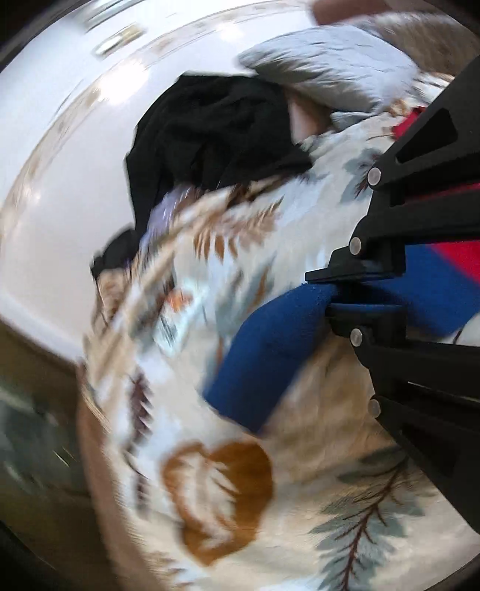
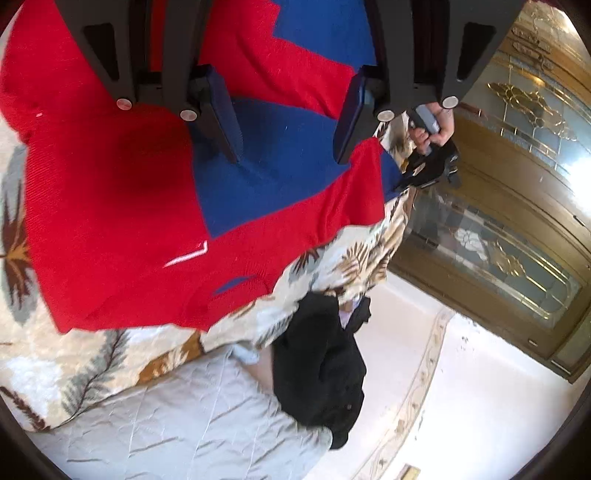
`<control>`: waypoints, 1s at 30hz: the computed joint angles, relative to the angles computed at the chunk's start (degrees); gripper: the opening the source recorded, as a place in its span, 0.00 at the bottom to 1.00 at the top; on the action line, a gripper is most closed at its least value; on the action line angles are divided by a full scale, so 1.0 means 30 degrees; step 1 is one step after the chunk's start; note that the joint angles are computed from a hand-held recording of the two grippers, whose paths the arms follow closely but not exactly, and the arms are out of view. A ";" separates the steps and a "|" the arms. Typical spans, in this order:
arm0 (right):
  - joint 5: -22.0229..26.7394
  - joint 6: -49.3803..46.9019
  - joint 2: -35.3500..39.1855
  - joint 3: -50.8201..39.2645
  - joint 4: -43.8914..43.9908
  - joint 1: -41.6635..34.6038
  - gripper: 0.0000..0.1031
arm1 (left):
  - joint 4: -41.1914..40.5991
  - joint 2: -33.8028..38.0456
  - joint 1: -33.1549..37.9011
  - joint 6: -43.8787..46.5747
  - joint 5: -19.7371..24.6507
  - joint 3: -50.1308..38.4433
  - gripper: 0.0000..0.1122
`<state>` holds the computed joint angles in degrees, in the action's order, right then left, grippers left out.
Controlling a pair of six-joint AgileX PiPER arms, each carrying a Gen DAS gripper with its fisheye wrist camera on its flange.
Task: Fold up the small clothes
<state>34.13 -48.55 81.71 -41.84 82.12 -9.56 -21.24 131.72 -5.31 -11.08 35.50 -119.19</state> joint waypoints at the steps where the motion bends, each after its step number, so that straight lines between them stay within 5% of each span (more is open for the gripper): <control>1: -0.0094 -0.0018 -0.0229 0.0116 0.0060 -0.0132 0.54 | 0.0358 -0.0583 -0.0453 0.0210 -0.0216 0.0402 0.08; 11: 0.0790 0.1168 -0.3405 0.1197 -0.0421 -0.4393 0.54 | 0.4349 -0.3677 -0.8330 0.1355 -0.0723 0.1642 0.08; 15: 0.2314 0.1345 -0.3653 0.1317 -0.0513 -0.7035 0.54 | 0.2244 -0.1761 -1.0794 0.4265 0.1470 -0.1262 0.11; 18: 0.2939 0.1588 -0.3747 0.1215 -0.1076 -0.8666 0.54 | 0.3397 -0.0033 -1.2191 0.4040 0.4529 -0.4306 0.25; 22: 0.3894 0.1860 -0.3314 0.0876 -0.1419 -1.0003 0.65 | 0.3587 -0.2035 -1.1902 0.3414 0.2478 -0.0968 0.50; 25: 0.3809 0.2221 -0.2762 0.0636 -0.1395 -0.9643 0.67 | 0.2585 -0.3406 -1.0533 0.2984 0.1207 0.1406 0.51; 30: 0.2616 0.3340 -0.1408 -0.0419 -0.2584 -0.6629 0.67 | 0.7342 -0.4055 -0.9107 -0.2810 0.1574 0.3919 0.51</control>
<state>41.97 -38.53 77.48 -43.10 74.37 -29.45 0.78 119.55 -32.63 -19.51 40.22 -107.43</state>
